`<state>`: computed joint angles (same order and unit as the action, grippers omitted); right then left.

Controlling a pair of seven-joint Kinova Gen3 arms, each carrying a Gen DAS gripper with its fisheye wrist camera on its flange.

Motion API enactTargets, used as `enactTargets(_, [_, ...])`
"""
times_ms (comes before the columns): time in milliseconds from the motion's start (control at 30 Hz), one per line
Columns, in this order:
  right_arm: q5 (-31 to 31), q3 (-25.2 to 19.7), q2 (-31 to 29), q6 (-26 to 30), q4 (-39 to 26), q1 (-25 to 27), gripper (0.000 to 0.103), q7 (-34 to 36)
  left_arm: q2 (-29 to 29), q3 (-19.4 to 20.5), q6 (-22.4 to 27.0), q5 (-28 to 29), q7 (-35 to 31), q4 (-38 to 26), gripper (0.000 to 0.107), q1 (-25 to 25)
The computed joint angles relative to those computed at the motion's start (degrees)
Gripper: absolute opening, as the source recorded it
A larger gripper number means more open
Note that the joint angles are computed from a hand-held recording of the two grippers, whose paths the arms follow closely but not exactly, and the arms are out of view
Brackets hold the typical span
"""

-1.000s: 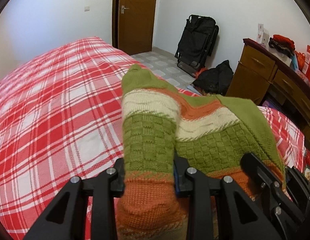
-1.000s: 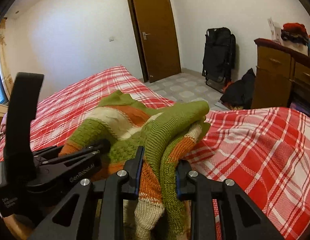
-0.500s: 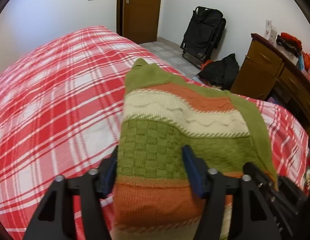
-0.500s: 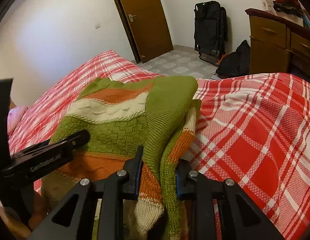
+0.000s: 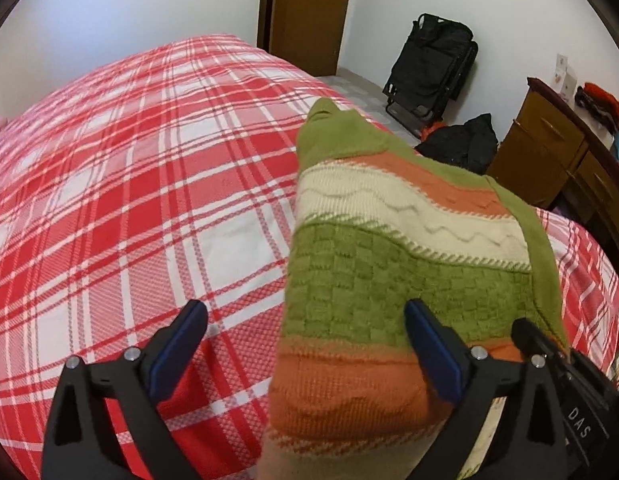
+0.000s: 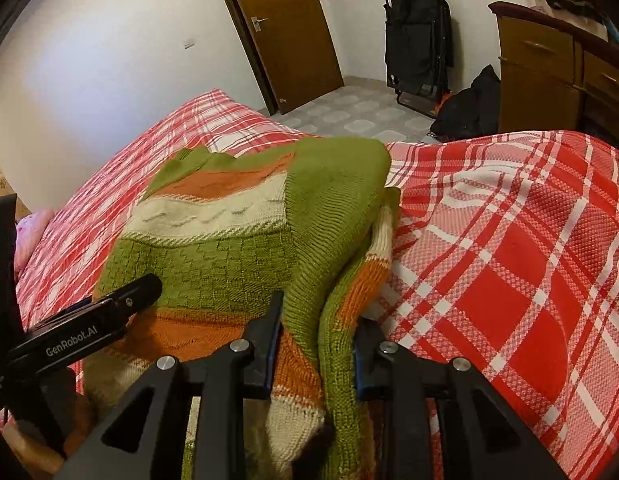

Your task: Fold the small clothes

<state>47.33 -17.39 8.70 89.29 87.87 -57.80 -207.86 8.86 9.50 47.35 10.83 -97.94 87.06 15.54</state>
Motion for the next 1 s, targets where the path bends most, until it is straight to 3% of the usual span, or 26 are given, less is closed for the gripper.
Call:
enactTargets(133, [1.18, -5.59, 0.2, 1.2, 0.21, 3.8, 0.041, -2.63, 0.41, -0.11, 0.72, 1.95, -0.8, -0.05, 0.103, -1.02])
enactTargets(200, [1.42, -5.89, -0.26, 2.75, 0.4, 2.38, 0.046, -5.92, 0.11, -0.23, 1.45, 1.73, -0.37, -0.21, 0.103, -0.99])
enactTargets(300, [2.47, -2.09, 1.49, 9.56, -2.68, -5.19, 0.046, -6.93, -1.4, -0.33, 1.25, 0.49, -0.35, 0.78, 0.103, -0.65])
enactTargets(433, [4.23, 6.19, 5.72, 18.88, -9.21, -15.36, 0.046, 1.18, -3.39, -0.74, 0.73, 1.21, -1.25, 2.91, 0.103, -1.39])
enactTargets(500, [5.42, 7.32, 7.61, 22.07, -12.46, -16.63, 0.046, 4.26, -3.23, -1.04, 2.11, 3.33, -2.18, 2.96, 0.103, -2.43])
enactTargets(567, [6.71, 5.81, 8.3, 21.54, -14.04, -15.21, 0.043, 7.24, -3.26, -1.25, 3.13, 4.15, -2.17, 3.11, 0.103, -2.95])
enactTargets(600, [6.74, 5.49, 8.02, 19.89, -14.03, -14.77, 0.03, 8.46, -3.36, -1.25, 3.34, 3.76, -1.82, 3.16, 0.103, -2.87])
enactTargets(633, [6.37, 5.3, 7.58, 17.75, -13.83, -14.38, 0.026, 9.33, -3.81, -1.31, 3.49, 2.83, -1.21, 3.51, 0.103, -2.69])
enactTargets(733, [4.88, 6.31, 7.27, 12.95, -13.38, -14.72, 0.025, 11.1, -5.97, -1.54, 3.73, 0.79, 0.0, 5.1, 0.103, -2.51])
enactTargets(867, [1.79, 6.21, 8.2, 10.86, -13.71, -14.64, 0.025, 12.37, -8.99, -1.78, 2.83, -0.32, -0.33, 8.42, 0.102, -2.7])
enactTargets(1000, [-2.08, 8.16, 7.05, 7.28, -10.55, -14.69, 0.025, 9.04, -9.04, -1.37, 1.92, -1.94, -0.45, 9.98, 0.102, -2.4])
